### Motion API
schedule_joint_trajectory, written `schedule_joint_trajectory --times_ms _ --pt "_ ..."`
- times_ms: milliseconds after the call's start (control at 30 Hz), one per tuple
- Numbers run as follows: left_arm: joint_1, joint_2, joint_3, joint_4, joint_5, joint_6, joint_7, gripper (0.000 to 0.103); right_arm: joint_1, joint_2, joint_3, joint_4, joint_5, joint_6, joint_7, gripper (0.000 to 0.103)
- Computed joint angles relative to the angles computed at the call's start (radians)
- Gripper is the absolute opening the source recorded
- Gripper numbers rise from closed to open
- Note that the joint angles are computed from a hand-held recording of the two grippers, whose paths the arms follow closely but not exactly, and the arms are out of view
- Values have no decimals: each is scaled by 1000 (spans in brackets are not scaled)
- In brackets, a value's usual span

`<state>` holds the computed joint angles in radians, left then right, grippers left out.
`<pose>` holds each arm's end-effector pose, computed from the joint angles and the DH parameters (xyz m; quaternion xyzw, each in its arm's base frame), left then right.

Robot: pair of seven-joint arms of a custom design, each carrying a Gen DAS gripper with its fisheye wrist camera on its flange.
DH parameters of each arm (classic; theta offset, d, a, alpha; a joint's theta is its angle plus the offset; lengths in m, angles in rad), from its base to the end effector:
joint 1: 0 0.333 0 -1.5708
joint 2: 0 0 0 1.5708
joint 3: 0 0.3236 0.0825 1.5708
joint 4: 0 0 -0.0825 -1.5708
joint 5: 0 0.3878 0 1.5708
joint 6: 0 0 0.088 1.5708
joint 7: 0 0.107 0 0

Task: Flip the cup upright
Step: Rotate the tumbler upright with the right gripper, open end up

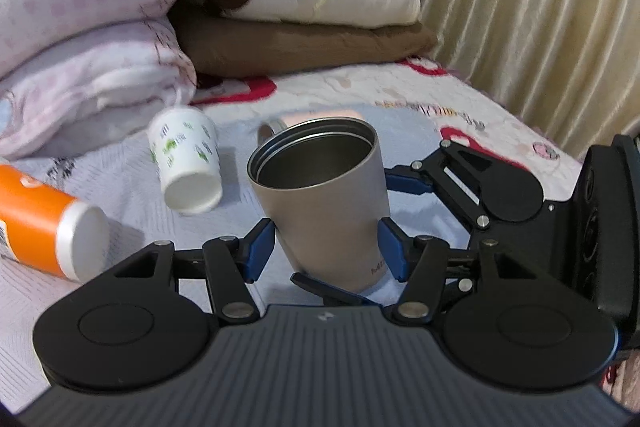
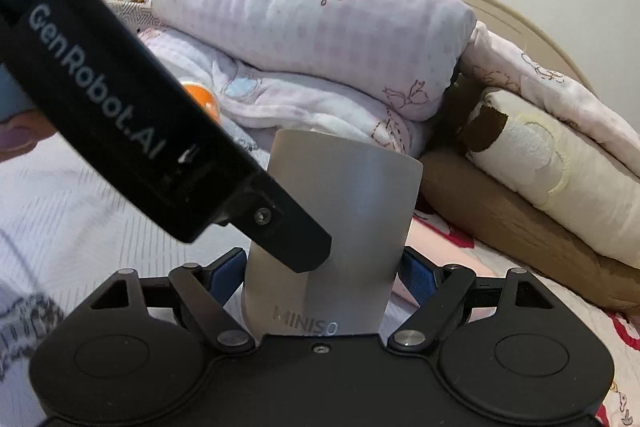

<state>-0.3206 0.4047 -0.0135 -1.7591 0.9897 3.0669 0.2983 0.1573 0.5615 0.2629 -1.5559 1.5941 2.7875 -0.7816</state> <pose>0.6298 -0.2879 0.4231 -0.6261 0.6354 -0.3892 0.2297 0.6937 0.2235 0.3676 -0.8315 0.1278 -0.2926 0.4546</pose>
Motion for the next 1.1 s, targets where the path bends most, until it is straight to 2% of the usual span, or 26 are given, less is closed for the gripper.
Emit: schedule_joint_trajectory --times_ms 100,167,367,600,667,767,933,967,1067,1100 --pt "-39 0 33 2 66 11 -44 56 -14 -17 2 -31 35 -5 -50 86" --pt "-33 2 21 4 72 24 -41 56 -10 -30 -13 -46 3 -10 13 86" --pt "-7 13 -28 7 -6 30 30 56 -11 -45 -34 -67 -90 -23 144 86" --pt "-48 22 0 23 -29 0 -9 56 -16 -37 -35 -57 -173 -32 299 86" --pt "-51 18 -5 21 -33 -12 -19 55 -20 -42 -25 -65 -168 -14 288 86" --pt "-26 16 -26 6 -78 10 -34 55 -12 -46 -12 -74 -135 40 261 86" --pt "-65 -5 26 -14 -30 22 -124 55 1 -58 -25 -86 -190 52 355 86" --pt "-50 -12 6 -21 -45 11 -110 55 0 -61 -25 -89 -199 52 368 86" --pt "67 -28 -144 -53 -224 -32 40 56 -9 -69 -3 -102 -140 91 299 87" --pt "76 -35 -161 -61 -263 -56 62 56 -3 -71 -5 -105 -134 107 286 87"
